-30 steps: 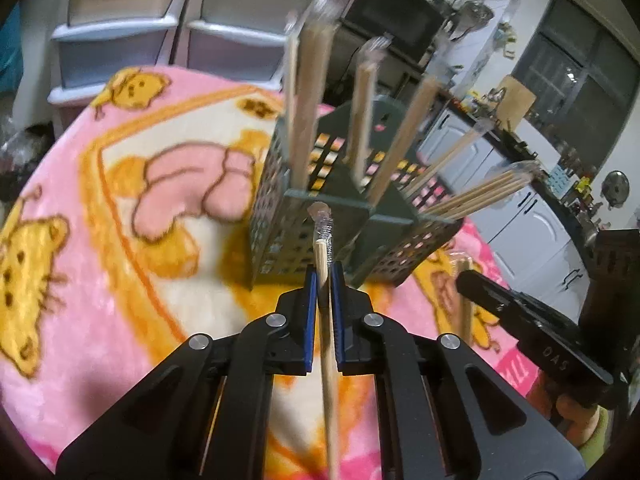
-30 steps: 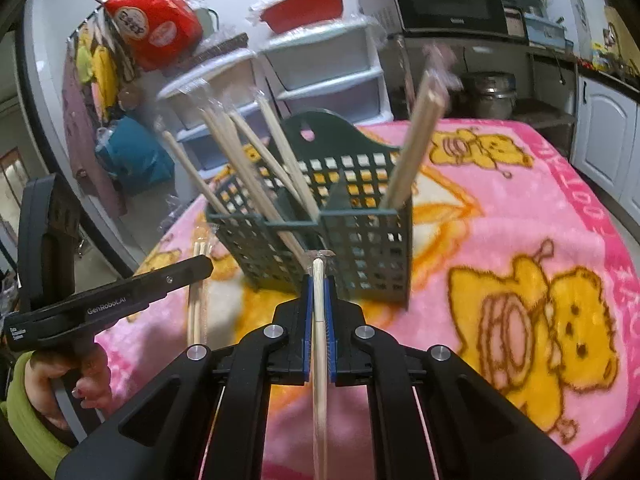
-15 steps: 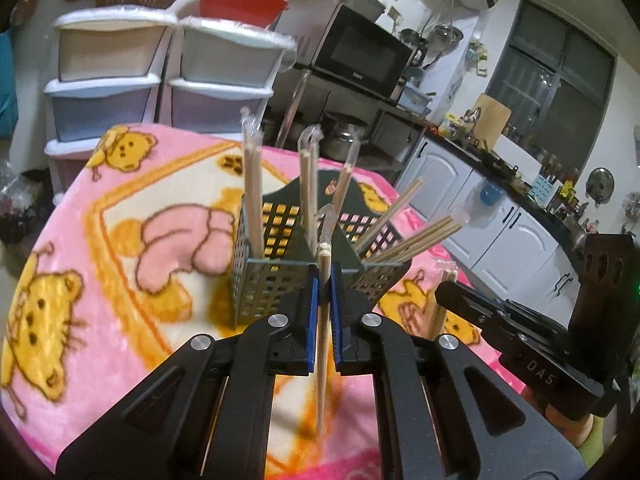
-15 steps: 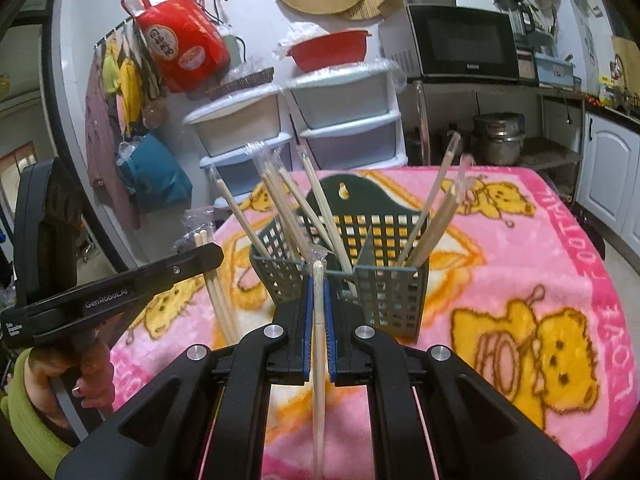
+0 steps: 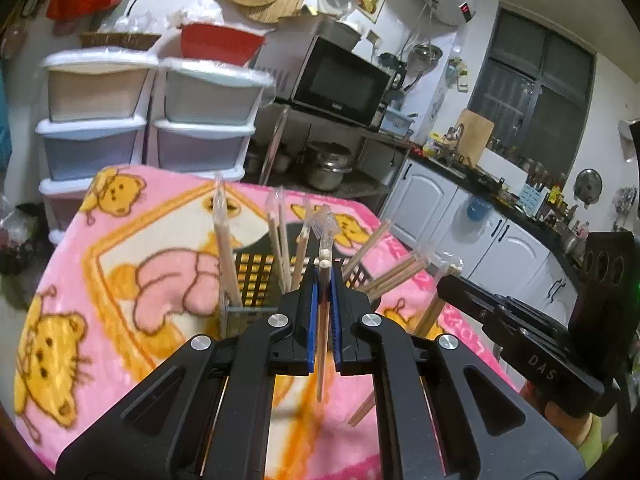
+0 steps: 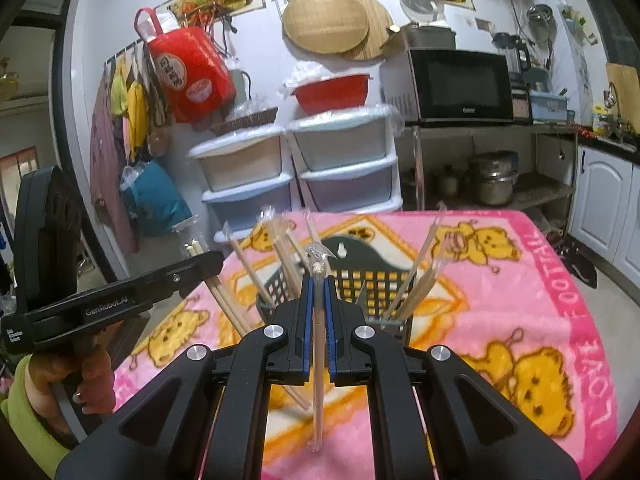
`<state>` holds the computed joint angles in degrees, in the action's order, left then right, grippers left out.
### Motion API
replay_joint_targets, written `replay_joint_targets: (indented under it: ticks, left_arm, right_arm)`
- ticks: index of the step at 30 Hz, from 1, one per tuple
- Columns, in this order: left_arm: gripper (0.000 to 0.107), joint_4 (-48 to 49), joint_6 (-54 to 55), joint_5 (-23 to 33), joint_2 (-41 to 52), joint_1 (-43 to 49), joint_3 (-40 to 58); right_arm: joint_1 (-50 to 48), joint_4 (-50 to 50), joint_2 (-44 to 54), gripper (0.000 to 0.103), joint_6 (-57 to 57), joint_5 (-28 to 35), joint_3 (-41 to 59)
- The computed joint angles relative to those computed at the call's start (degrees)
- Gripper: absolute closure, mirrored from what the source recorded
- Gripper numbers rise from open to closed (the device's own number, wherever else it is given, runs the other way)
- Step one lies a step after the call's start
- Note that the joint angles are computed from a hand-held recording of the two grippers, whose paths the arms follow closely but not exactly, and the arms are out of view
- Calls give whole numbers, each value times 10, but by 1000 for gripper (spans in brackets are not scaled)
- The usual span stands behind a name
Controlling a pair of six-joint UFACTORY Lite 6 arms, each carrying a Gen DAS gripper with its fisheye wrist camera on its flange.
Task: Organize utensils
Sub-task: 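Raise both held chopsticks and carry them above the green caddy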
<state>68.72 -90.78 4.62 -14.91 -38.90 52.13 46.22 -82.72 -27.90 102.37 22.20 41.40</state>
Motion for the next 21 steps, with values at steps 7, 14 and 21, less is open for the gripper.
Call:
replay_joint_targets:
  ticks: [7, 14, 21]
  left_arm:
    - [104, -57, 79, 22, -3, -6, 42]
    - [104, -118, 160, 46, -6, -3, 86]
    - [104, -167, 233, 69, 5, 5, 141]
  right_arm:
    - [-7, 5, -13, 97, -29, 14, 24]
    - [-16, 5, -10, 97, -54, 17, 57]
    - [-14, -7, 6, 97, -69, 33, 107]
